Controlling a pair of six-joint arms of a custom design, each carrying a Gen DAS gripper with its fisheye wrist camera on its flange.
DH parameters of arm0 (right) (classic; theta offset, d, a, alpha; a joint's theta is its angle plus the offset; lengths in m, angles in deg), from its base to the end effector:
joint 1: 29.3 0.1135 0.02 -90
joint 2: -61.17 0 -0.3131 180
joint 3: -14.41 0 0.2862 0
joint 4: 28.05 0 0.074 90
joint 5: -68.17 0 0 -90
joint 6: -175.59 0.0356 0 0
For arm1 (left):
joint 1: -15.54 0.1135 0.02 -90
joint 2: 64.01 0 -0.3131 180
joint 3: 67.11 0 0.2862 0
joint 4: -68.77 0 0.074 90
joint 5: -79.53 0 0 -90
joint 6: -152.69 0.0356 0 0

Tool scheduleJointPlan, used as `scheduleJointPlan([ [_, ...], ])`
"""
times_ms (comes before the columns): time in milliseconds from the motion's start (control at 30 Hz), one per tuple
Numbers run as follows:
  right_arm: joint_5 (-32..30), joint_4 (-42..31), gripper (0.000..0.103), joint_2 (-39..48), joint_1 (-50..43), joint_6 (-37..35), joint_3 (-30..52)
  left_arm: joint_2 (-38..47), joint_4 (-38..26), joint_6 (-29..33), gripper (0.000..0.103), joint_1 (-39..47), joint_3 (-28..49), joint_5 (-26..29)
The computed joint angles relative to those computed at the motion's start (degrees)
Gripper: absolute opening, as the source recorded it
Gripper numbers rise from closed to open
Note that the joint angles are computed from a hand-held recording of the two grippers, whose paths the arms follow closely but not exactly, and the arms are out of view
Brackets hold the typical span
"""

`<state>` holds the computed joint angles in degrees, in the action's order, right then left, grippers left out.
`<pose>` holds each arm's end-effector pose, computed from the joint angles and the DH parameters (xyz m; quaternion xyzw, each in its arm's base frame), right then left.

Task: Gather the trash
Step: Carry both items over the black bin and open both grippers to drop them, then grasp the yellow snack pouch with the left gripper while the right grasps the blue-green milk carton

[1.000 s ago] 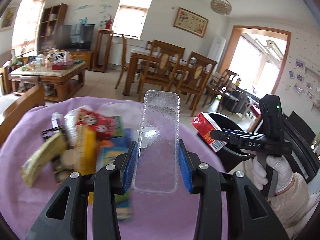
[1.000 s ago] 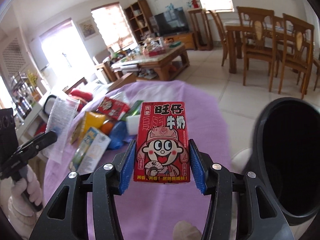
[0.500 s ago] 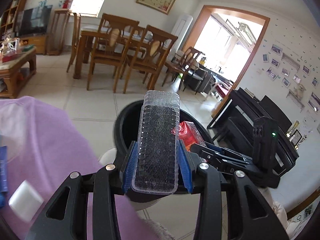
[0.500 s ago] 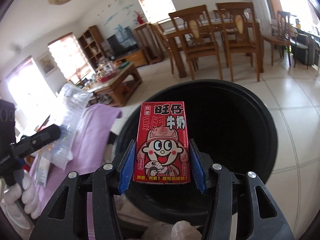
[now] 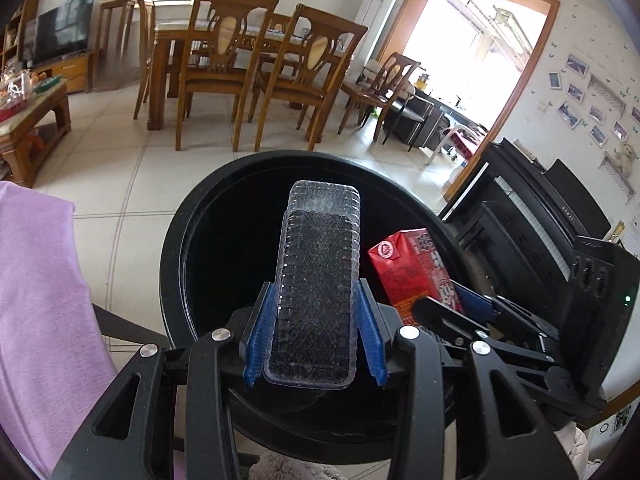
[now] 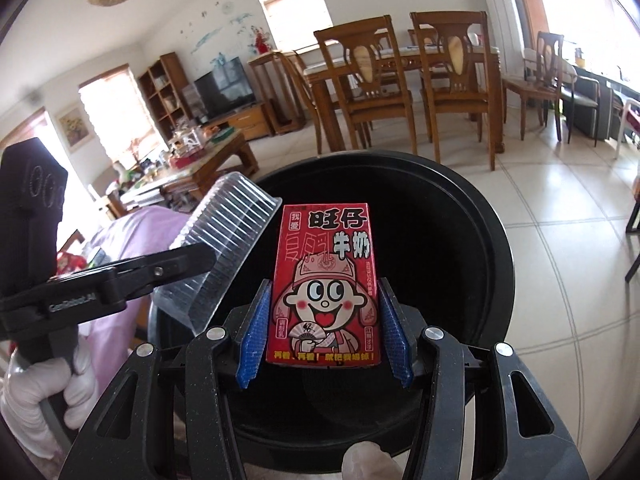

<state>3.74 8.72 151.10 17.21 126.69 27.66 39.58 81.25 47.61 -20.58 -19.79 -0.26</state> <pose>0.1260 0.1105 0.0800 0.0519 0.8870 0.1411 0.4367 0.2638 -0.2003 0.1044 0.2016 0.8944 -0.2427 0.3171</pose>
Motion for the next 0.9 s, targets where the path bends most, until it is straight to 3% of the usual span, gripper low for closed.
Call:
scheduleJointPlan([
  [533, 5.1, -7.2, 0.052, -2.5, 6.1, 4.1, 1.4, 1.7, -4.2, -0.1, 0.045, -1.0, 2.6, -3.2],
  [600, 5.3, -7.8, 0.056, -2.6, 6.4, 4.3, 1.6, 1.0, -4.7, -0.1, 0.052, -1.2, 2.1, -3.8],
  [667, 6.4, -8.3, 0.074, -3.8, 7.0, 4.2, 1.6, -0.1, -4.3, -0.1, 0.060, -1.7, 1.1, -4.5],
  [733, 7.5, -9.8, 0.074, -5.4, 8.1, 4.5, 1.8, -2.3, -4.1, -0.1, 0.068, -2.3, -0.5, -6.3],
  [800, 8.4, -10.5, 0.074, -6.2, 9.2, 4.6, 1.9, -4.4, -3.1, -0.1, 0.069, -2.5, -2.5, -6.3],
  [900, 9.3, -12.7, 0.076, -8.1, 10.5, 4.6, 2.7, -9.3, -2.3, -0.5, 0.081, -2.5, -6.4, -6.7],
])
